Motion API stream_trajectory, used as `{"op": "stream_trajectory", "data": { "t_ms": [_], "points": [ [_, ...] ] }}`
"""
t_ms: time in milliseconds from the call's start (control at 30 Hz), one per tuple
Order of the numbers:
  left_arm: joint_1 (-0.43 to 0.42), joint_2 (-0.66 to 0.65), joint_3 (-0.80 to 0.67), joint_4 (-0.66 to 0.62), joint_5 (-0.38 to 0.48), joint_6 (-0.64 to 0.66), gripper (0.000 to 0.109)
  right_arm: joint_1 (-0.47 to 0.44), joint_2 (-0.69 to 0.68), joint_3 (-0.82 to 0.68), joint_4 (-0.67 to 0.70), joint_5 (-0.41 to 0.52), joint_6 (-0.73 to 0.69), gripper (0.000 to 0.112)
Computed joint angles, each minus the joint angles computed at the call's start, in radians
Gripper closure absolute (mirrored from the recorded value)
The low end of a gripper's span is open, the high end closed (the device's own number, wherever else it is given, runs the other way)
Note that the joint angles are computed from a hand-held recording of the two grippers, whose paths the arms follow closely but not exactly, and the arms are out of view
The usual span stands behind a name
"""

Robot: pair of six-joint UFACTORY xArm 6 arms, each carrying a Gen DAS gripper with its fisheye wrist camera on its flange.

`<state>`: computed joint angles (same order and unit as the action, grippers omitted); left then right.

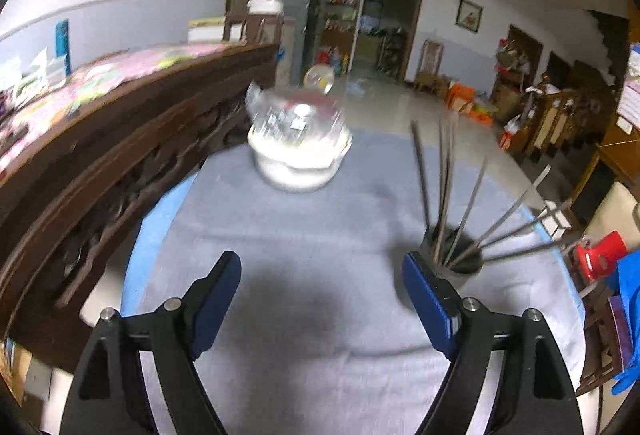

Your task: Organize utensils

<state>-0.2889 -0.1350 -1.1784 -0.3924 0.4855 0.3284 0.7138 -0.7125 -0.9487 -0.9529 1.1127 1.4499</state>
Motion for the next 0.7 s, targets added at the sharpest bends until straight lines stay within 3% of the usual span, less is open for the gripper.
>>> {"op": "stream_trajectory", "data": {
  "t_ms": [200, 333, 700],
  "points": [
    [0.017, -0.079, 0.100, 0.023, 0.018, -0.008, 0.026, 0.228, 0.067, 0.030, -0.030, 0.176, 0.126, 0.025],
    [0.022, -0.116, 0.133, 0.024, 0.041, 0.010, 0.026, 0.308, 0.095, 0.047, -0.014, 0.228, 0.195, 0.025],
    [0.004, -0.192, 0.193, 0.065, 0.033, 0.044, 0.026, 0.390, 0.132, 0.028, -0.056, 0.341, 0.252, 0.025]
  ]
}}
